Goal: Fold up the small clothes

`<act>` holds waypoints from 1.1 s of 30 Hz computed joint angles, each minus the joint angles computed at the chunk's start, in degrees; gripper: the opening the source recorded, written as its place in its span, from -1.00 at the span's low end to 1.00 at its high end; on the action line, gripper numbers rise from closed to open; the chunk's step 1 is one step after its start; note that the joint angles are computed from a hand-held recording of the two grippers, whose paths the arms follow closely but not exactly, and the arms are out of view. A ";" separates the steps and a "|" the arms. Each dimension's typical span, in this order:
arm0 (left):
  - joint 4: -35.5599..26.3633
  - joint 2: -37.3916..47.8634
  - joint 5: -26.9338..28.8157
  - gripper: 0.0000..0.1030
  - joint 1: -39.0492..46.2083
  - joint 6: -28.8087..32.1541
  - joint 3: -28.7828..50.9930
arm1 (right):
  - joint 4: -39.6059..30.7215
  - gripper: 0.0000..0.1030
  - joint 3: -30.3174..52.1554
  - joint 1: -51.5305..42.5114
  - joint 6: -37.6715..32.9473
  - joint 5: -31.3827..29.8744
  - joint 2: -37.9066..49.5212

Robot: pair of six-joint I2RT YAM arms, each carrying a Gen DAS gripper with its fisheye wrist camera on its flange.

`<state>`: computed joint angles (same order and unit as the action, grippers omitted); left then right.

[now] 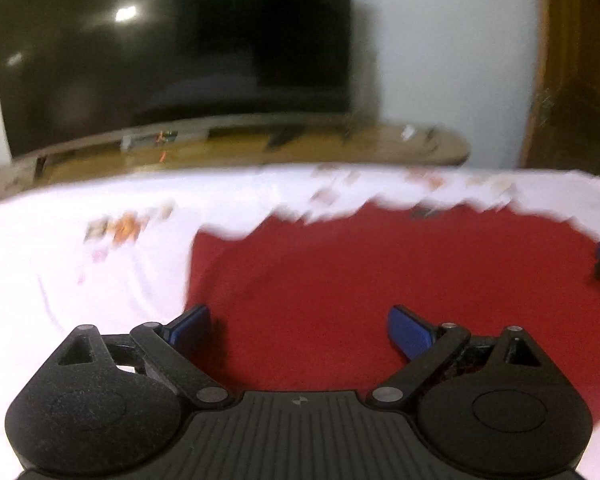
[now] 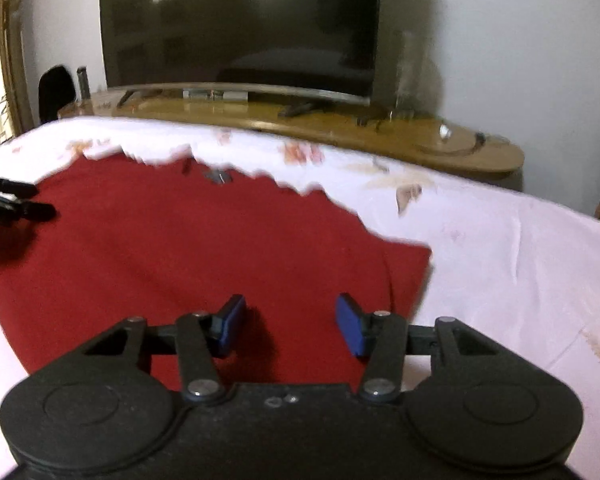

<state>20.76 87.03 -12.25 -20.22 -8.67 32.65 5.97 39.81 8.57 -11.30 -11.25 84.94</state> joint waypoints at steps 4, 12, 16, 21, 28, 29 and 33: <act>-0.75 -0.76 -2.11 0.84 -8.18 0.26 -0.09 | 1.41 -0.01 -2.82 8.15 5.08 -0.71 -4.16; -1.08 -0.91 -4.43 0.84 -12.13 -1.80 -5.21 | 0.87 0.00 -5.17 20.08 3.79 7.44 -1.56; -2.83 -9.87 -2.87 0.89 -8.50 -2.23 -12.64 | -3.72 0.02 -10.65 13.21 1.43 4.47 -10.54; -5.61 -18.43 0.36 0.95 -3.97 -1.60 -18.15 | -10.94 0.02 -16.18 3.16 -1.07 1.04 -22.03; -8.45 -19.49 -3.03 0.95 -4.10 -2.49 -16.51 | -12.77 0.02 -16.52 4.54 6.89 4.81 -26.59; -8.21 -20.93 -2.26 0.95 -2.97 -3.20 -17.45 | -13.32 0.01 -16.70 2.84 7.58 4.24 -27.79; -8.67 -23.33 0.12 0.95 2.16 -5.57 -18.98 | -12.73 0.01 -17.02 -4.23 11.32 0.67 -27.06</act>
<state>12.09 63.70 -12.13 -18.06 -14.23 13.67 -6.76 22.79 4.34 0.02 -10.59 57.88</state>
